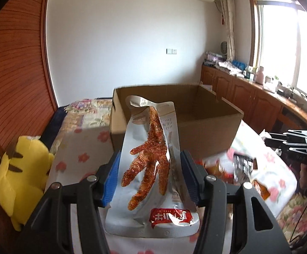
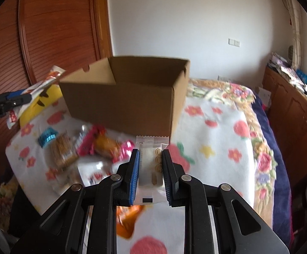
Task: Organize snacks
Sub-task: 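Carry the cake and chicken-feet bag with both tools over the cardboard box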
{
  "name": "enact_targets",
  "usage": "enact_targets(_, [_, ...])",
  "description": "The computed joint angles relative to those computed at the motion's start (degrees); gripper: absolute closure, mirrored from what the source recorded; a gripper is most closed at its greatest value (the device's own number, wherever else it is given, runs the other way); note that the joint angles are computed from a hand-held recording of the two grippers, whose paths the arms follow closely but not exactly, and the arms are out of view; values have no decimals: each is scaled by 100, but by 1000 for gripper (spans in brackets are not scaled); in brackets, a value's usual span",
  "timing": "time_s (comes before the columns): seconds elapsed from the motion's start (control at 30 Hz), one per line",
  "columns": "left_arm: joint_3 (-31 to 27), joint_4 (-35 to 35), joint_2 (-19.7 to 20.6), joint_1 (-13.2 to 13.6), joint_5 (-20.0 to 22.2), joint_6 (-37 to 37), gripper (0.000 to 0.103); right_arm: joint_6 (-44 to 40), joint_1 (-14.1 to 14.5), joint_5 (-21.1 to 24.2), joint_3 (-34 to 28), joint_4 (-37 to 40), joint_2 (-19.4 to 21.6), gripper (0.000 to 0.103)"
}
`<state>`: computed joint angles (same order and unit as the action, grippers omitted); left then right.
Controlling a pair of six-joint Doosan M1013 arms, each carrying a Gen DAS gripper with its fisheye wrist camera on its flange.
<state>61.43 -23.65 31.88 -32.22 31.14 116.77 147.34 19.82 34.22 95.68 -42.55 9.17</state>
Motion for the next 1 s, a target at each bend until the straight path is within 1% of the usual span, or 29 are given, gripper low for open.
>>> enact_targets(0.17, [-627,-12,305,-18,135,-75,48,-335,-94,-181,-464,10,217,84])
enact_targets(0.23, [-966,89,487,-29,269,-197,48,-553,-165,-310,-681,171,332,84])
enact_targets(0.4, [-1703,235,901,-38,609,-410,48,-1034,-304,-425,-1160,574,619,84])
enact_targets(0.53, [-2306,402,1262,-64,899,-607,48,-1360,-371,-340,-1549,738,893,84])
enact_targets(0.7, [-2926,478,1649,-85,1202,-830,48,-1718,-464,-217,-1905,1062,1184,84])
enact_targets(0.83, [-3327,490,1888,-112,1400,-898,48,-1853,-506,-171,-2031,1212,1318,84])
enact_targets(0.9, [-3434,502,1966,-116,1466,-882,47,-1905,-514,-135,-2069,1236,1365,84])
enact_targets(1.0, [-3742,544,2147,-128,1595,-942,42,-1976,-539,-71,-2136,1321,1447,83])
